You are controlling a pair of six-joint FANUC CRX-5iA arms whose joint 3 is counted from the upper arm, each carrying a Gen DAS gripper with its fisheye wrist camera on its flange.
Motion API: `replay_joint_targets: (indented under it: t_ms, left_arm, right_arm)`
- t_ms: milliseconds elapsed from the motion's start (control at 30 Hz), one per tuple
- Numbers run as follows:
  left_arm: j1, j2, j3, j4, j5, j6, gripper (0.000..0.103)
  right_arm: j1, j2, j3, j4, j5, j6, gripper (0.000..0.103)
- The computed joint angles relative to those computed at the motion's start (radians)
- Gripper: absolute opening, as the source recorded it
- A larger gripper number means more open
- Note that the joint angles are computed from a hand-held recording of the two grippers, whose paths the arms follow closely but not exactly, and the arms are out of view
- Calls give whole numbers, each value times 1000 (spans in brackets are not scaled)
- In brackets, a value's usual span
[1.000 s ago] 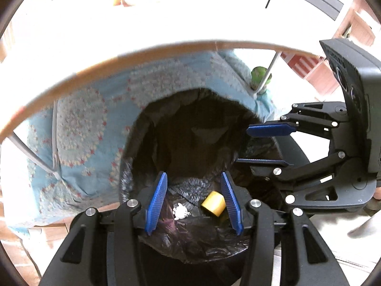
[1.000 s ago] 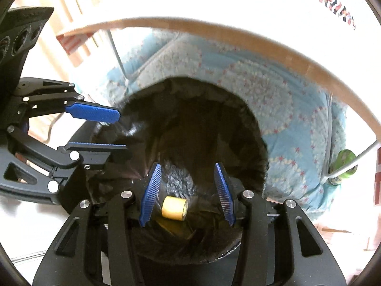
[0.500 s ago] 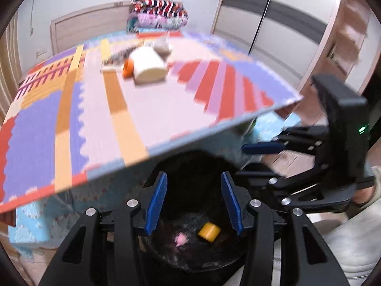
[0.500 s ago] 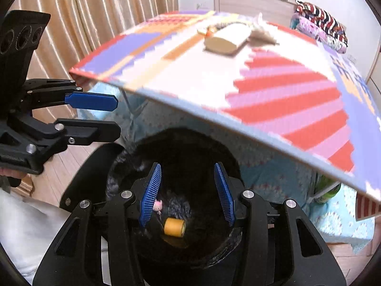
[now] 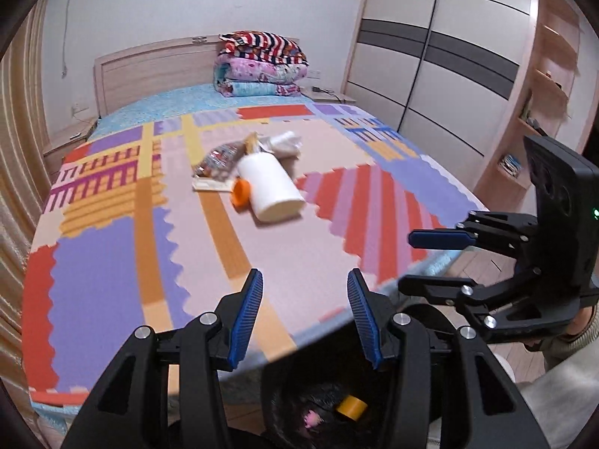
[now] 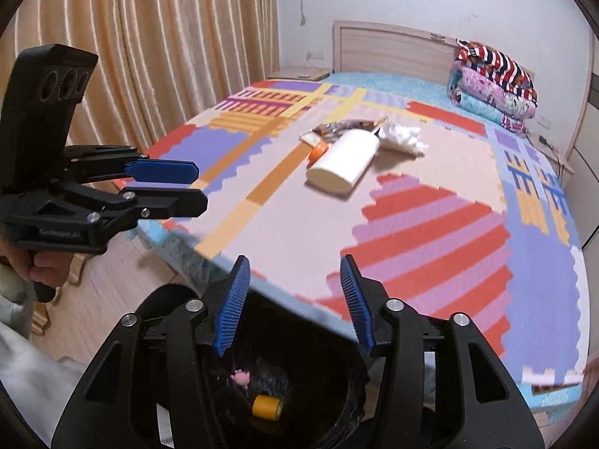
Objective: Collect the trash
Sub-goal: 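Raise both tools back up over the bed toward the remaining items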
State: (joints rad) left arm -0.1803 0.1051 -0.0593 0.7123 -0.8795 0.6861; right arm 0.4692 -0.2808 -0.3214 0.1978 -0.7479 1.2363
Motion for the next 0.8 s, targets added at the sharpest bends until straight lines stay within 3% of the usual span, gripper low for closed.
replay_joint_targets:
  t_ms: [333,500,800]
  left_arm:
    - [1,125,155,-31,-10,41,45]
    - [-4,206,251,-55,-30,84,45]
    - [-15,356,437,-118,-90,157,45]
  right_arm:
    - [-32,73,72,-25,21,34,59]
    - [-51,121,112,-42,26,44,60]
    - [-89,202,172,-73,36,52,71]
